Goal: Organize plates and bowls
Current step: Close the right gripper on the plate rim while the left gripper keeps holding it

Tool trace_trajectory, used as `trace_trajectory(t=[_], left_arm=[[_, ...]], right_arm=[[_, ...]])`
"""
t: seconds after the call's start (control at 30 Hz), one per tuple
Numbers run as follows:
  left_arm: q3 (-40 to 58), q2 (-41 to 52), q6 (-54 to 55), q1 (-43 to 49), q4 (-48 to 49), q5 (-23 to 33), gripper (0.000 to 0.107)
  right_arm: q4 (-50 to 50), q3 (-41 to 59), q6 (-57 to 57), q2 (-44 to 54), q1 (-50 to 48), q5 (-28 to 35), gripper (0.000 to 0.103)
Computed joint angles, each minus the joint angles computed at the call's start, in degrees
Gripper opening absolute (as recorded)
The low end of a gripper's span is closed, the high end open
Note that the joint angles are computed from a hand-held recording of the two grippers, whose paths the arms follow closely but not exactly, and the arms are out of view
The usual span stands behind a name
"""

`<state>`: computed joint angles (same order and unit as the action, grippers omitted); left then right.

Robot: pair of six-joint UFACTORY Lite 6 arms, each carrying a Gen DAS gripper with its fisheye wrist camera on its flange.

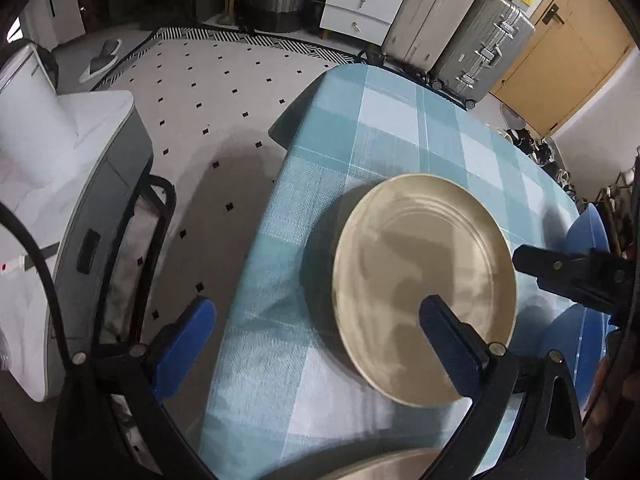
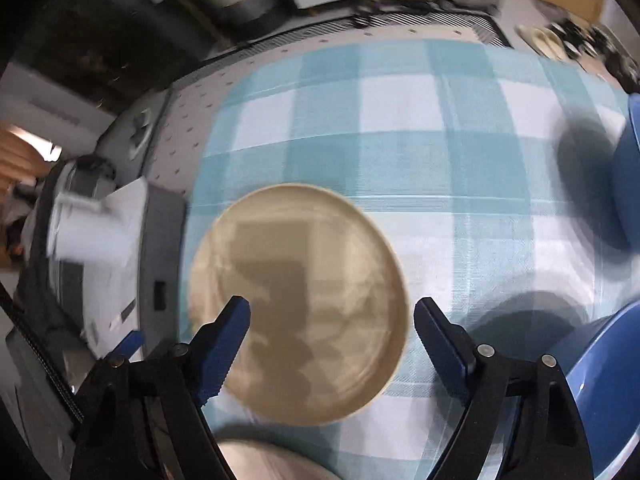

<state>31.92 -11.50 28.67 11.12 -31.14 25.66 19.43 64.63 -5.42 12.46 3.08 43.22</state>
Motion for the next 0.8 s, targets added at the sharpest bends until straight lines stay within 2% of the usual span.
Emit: trace_trajectory(t=[0.13, 0.27, 0.4, 0.43, 0.47, 0.53, 0.7, 0.8], left_arm=[[0.2, 3.1, 4.8, -0.1, -5.3, -0.8, 0.102], [2.4, 7.2, 1.7, -3.0, -3.7, -2.2, 0.101], [2.2, 8.7, 5.7, -2.7, -8.3, -3.1, 0.101], [2.4, 9.5, 6.1, -2.5, -8.8, -2.8, 0.098], [2.8, 10.8, 7.8, -2.2, -10.5, -2.0, 0.088], [3.4, 12.8, 9.1, -2.0, -12.0, -1.0, 0.080], [2.3, 12.6, 9.1, -3.3, -12.4, -3.5, 0.071], [2.8, 12.9, 1.9, -5.4, -5.1, -4.3, 0.069]], right_arm=[[-3.7, 0.3, 1.0, 2.4, 0.1, -2.7, 0.086], [3.9, -1.5, -4.9, 3.1, -2.3, -4.2, 0.086], [2.4, -2.0, -5.2, 4.3, -0.6, -6.1, 0.086], [2.7, -1.9, -5.1, 4.8, -0.3, -6.3, 0.085], [3.4, -1.8, -5.7, 5.5, -0.4, -6.1, 0.081], [3.9, -1.6, -6.3, 6.6, 0.0, -6.4, 0.079], [0.6, -3.0, -4.8, 6.6, 2.9, -8.9, 0.075], [-3.9, -3.3, 0.5, 7.6, 4.2, -10.6, 0.059]])
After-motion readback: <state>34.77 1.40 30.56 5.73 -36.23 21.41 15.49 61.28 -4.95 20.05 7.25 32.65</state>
